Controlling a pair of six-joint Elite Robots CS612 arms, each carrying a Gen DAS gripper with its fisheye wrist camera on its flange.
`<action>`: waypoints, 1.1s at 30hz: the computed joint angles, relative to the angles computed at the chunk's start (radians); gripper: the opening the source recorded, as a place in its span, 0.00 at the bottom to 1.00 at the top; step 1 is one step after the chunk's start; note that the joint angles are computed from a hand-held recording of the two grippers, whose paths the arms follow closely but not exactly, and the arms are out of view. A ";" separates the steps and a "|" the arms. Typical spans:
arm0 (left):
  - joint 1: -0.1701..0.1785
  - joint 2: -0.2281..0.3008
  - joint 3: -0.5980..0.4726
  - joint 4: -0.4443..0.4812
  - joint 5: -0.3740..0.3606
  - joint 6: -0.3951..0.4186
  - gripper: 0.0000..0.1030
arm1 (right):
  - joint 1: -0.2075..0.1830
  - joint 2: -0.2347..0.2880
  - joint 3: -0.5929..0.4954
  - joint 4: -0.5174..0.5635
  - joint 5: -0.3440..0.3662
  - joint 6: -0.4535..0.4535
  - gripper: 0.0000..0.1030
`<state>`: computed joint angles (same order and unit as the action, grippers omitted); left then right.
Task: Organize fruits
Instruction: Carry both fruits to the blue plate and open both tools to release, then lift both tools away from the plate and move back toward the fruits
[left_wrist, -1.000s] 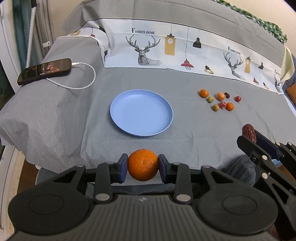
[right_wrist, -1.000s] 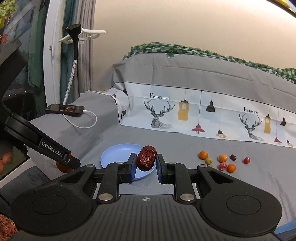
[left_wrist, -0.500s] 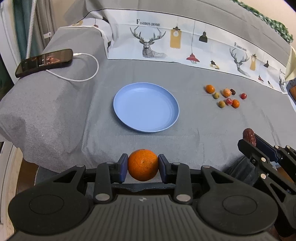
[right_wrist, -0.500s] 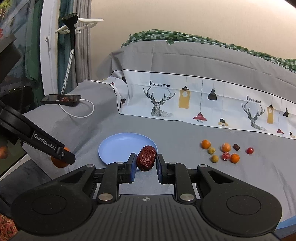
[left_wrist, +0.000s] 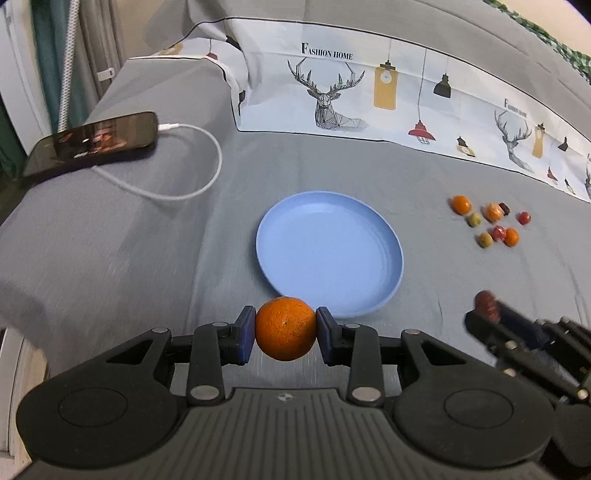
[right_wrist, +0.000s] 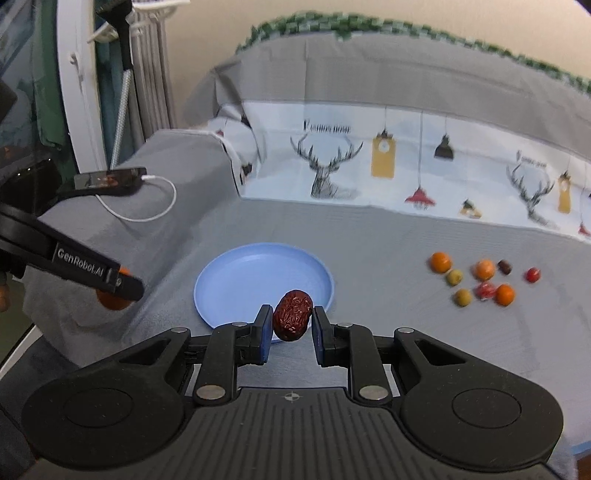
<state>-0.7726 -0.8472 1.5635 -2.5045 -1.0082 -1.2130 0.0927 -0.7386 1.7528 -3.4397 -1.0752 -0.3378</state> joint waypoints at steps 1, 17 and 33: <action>0.009 0.009 -0.010 -0.003 -0.005 0.011 0.37 | 0.007 0.007 -0.015 0.018 -0.008 0.004 0.23; 0.126 0.168 -0.199 0.062 -0.115 0.150 0.37 | 0.087 0.149 -0.280 0.288 -0.106 -0.014 0.23; 0.134 0.160 -0.218 0.064 -0.153 0.190 0.99 | 0.067 0.136 -0.306 0.387 -0.140 0.092 0.86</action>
<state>-0.6383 -0.6870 1.3455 -2.4409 -1.1615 -1.0226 0.1598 -0.6027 1.4467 -3.0523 -1.2156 -0.2461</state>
